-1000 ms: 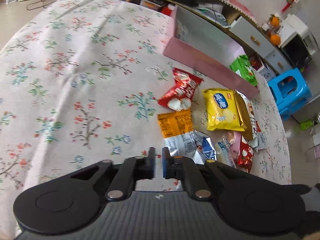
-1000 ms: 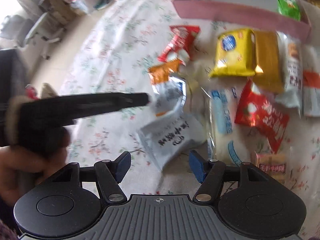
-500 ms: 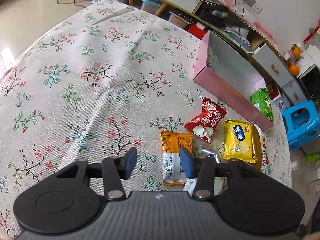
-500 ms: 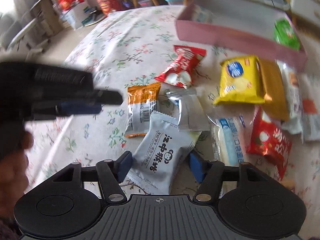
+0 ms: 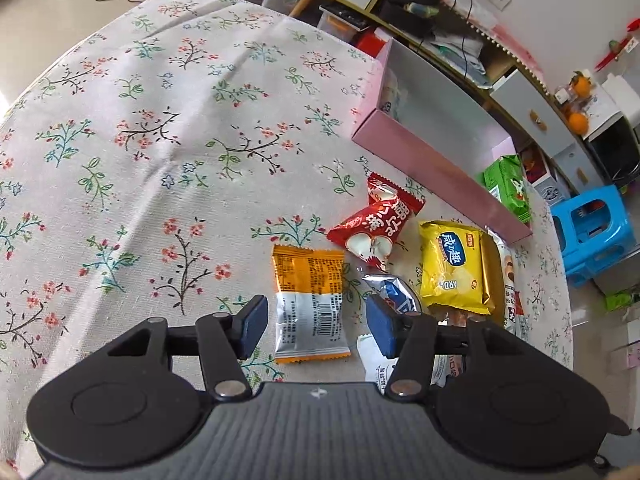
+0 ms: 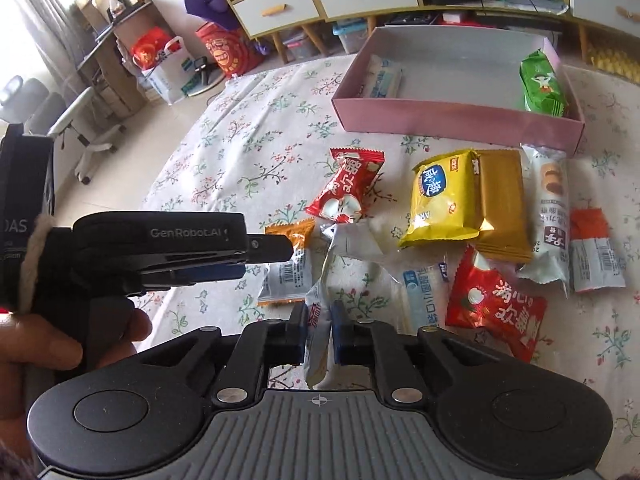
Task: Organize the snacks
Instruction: 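Grasp the orange-and-white packet with left gripper while right grasps a white packet, then carry both held packets over the pink box and lower them inside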
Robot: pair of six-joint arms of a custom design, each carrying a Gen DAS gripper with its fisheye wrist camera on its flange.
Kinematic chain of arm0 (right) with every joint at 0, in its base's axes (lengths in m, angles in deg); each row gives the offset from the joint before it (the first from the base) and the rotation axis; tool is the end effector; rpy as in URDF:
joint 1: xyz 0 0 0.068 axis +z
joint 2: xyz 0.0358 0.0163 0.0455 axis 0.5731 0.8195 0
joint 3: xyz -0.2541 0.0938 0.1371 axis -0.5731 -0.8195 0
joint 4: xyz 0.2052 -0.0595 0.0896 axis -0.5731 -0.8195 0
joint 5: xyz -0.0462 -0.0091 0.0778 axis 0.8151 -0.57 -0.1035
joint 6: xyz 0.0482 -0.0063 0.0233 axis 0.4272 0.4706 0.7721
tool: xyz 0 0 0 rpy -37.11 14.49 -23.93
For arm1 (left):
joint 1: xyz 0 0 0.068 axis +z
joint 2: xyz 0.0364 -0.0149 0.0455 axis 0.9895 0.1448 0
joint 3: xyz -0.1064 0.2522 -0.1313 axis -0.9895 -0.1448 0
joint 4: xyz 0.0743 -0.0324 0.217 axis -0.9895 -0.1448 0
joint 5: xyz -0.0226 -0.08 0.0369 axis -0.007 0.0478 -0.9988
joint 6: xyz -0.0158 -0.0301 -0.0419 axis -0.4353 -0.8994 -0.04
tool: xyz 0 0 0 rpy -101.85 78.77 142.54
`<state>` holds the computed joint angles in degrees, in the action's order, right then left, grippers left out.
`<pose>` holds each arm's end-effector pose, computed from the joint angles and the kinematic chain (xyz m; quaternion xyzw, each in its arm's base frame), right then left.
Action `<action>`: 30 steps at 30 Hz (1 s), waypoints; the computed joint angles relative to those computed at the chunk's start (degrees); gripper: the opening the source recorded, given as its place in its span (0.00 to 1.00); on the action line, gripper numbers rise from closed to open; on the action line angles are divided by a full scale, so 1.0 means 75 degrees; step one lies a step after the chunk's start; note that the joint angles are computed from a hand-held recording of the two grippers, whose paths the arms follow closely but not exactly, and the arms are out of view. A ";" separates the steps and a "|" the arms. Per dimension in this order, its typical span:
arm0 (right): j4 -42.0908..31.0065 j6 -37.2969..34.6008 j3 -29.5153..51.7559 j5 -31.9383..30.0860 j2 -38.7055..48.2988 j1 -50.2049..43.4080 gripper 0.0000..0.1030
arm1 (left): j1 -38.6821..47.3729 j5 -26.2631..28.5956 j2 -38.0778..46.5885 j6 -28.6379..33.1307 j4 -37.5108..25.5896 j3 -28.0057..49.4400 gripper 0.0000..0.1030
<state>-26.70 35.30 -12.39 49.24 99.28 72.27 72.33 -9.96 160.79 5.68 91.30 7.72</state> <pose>0.2184 0.1585 0.0404 0.1245 0.9403 0.1475 0.2802 0.3261 -0.0685 0.0156 0.0925 0.9504 -0.2274 0.1908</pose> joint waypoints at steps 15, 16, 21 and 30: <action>0.0716 -0.0151 -0.0838 0.0015 -0.0456 -0.0337 0.10 | -0.0807 -0.1309 0.0253 0.0270 0.0067 0.0186 0.44; 0.0727 -0.0166 -0.0869 0.0045 -0.0502 -0.0341 0.10 | -0.0799 -0.1334 0.0251 0.0236 0.0033 0.0206 0.40; 0.0788 -0.0215 -0.1046 0.0165 -0.0737 -0.0433 0.10 | -0.0630 -0.1157 0.0126 0.0315 -0.0131 0.0194 0.34; 0.1362 -0.0217 -0.1520 0.0222 -0.1032 -0.0794 0.10 | -0.0376 -0.0487 -0.0518 0.0239 -0.0031 -0.0211 0.33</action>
<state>-16.49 33.68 -23.79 50.91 91.54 66.31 69.51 -13.61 156.90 7.48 91.06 6.14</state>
